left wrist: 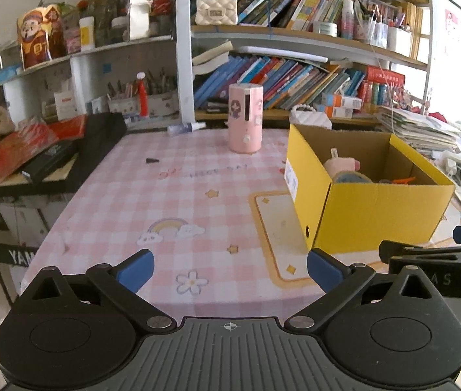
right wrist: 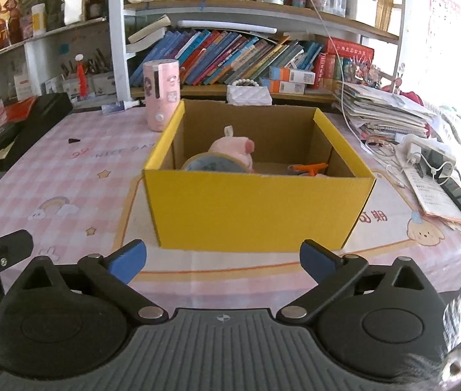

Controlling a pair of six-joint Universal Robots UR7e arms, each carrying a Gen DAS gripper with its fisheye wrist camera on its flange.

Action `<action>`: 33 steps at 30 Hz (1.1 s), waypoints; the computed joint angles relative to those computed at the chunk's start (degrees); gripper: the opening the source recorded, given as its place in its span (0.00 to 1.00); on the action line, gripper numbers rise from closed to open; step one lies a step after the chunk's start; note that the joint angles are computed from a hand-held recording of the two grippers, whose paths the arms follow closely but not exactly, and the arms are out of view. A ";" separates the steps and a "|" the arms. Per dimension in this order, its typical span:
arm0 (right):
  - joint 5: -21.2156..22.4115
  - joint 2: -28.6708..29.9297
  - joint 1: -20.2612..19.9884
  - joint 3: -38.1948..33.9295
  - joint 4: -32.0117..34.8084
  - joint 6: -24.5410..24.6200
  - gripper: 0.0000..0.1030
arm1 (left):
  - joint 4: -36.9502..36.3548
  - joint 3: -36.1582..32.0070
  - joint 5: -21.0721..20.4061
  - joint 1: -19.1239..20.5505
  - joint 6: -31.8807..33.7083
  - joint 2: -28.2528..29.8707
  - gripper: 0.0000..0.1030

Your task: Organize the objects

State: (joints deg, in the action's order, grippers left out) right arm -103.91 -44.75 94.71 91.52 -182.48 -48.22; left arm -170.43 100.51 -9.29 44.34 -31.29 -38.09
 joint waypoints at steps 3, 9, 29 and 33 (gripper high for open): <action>-0.23 -0.82 0.10 2.10 -0.73 -0.20 1.00 | 4.68 1.63 -0.08 -0.43 -4.27 -1.36 0.98; -0.32 -1.75 0.11 5.00 -2.34 -1.18 1.00 | 19.16 3.26 0.52 -0.95 -16.94 -4.04 0.98; -3.10 -2.69 -0.05 8.48 -4.72 -0.63 1.00 | 65.10 -0.85 0.11 -1.80 -54.77 -7.57 0.98; -3.35 -2.86 -0.07 8.77 -4.79 -0.51 1.00 | 70.69 -1.92 -0.05 -2.00 -59.47 -7.47 0.98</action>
